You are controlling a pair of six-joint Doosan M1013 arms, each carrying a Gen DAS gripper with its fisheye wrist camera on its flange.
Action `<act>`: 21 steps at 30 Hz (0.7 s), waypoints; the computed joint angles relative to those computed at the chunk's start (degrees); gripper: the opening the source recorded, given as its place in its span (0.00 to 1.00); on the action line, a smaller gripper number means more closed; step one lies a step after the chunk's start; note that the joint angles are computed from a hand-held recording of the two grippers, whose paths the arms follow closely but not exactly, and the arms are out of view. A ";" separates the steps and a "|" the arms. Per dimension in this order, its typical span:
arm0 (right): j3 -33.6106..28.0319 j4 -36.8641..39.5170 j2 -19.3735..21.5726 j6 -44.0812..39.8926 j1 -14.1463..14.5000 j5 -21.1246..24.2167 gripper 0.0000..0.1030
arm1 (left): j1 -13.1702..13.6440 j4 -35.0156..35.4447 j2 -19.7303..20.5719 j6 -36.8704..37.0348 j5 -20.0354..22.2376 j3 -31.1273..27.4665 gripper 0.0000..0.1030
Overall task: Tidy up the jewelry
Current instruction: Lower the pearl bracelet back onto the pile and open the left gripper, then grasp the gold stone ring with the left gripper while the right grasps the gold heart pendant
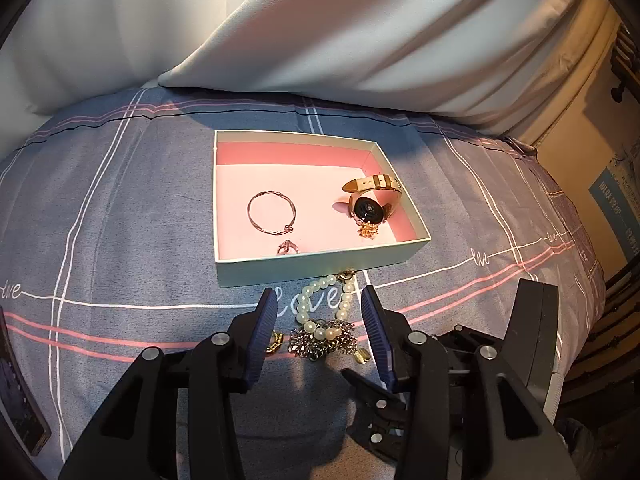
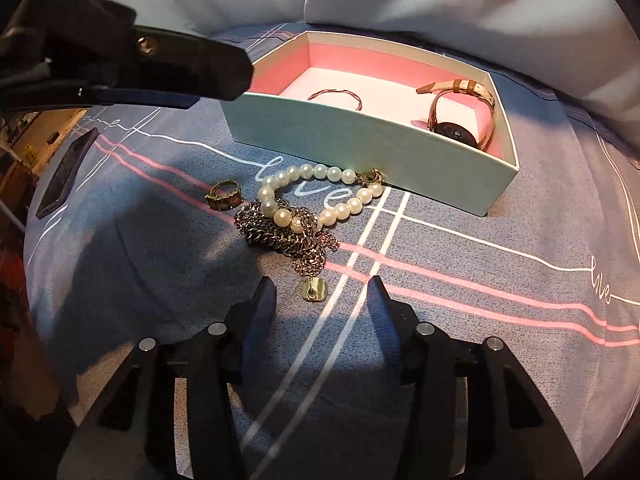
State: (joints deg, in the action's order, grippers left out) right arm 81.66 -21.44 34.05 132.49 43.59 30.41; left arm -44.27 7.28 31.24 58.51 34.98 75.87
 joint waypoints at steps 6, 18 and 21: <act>-0.25 -0.68 0.15 0.26 0.11 0.42 0.37 | 0.08 3.16 -0.81 -1.18 1.29 3.87 0.43; 0.89 0.43 -0.64 1.48 0.05 -0.32 0.37 | -0.88 11.54 3.48 0.69 5.21 0.85 0.43; 0.76 0.58 -0.62 1.17 0.06 -0.05 0.37 | -0.52 11.87 4.04 -0.35 5.93 -0.02 0.43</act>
